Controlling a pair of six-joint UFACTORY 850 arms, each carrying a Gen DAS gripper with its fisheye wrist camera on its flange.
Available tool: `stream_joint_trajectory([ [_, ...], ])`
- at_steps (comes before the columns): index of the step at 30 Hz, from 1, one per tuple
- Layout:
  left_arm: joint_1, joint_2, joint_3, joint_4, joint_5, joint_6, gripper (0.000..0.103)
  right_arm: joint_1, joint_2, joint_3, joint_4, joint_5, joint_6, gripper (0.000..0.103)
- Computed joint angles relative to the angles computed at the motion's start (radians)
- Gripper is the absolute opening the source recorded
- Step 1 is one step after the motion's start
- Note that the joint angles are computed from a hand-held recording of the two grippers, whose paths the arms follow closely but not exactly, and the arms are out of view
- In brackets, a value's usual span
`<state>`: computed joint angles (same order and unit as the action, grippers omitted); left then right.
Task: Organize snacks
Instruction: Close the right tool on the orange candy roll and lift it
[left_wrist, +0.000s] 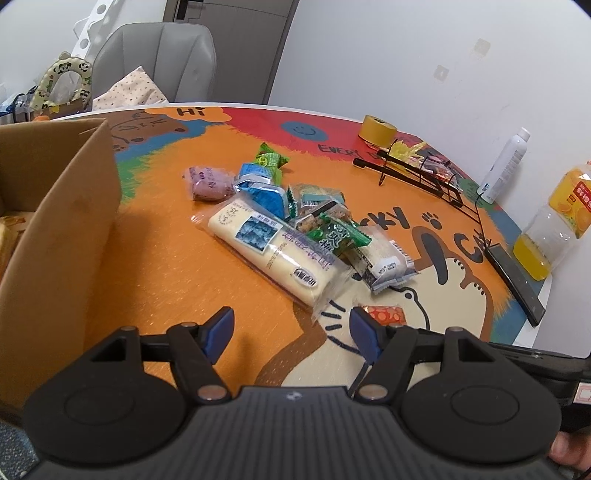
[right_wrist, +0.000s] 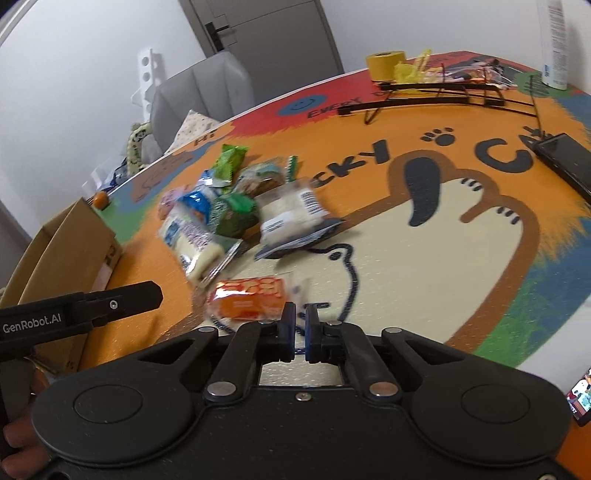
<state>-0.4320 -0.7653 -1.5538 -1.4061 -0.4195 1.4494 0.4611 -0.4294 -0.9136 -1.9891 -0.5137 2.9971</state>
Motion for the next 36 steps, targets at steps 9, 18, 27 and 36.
stream_joint_trajectory([
  [9, -0.010, -0.022, -0.038, 0.035, 0.026, -0.065, 0.068, 0.000, 0.010, 0.007, -0.083, -0.042, 0.046, 0.055],
  [18, -0.005, -0.010, -0.025, 0.010, 0.032, -0.050, 0.068, -0.016, -0.054, -0.080, -0.095, 0.010, -0.021, 0.076],
  [27, 0.006, -0.007, -0.017, -0.026, 0.040, -0.040, 0.068, 0.007, -0.104, -0.135, 0.009, -0.010, -0.145, 0.087],
  [36, -0.008, -0.034, -0.053, 0.032, 0.048, -0.118, 0.071, 0.023, -0.101, -0.142, 0.179, -0.056, -0.341, 0.053],
])
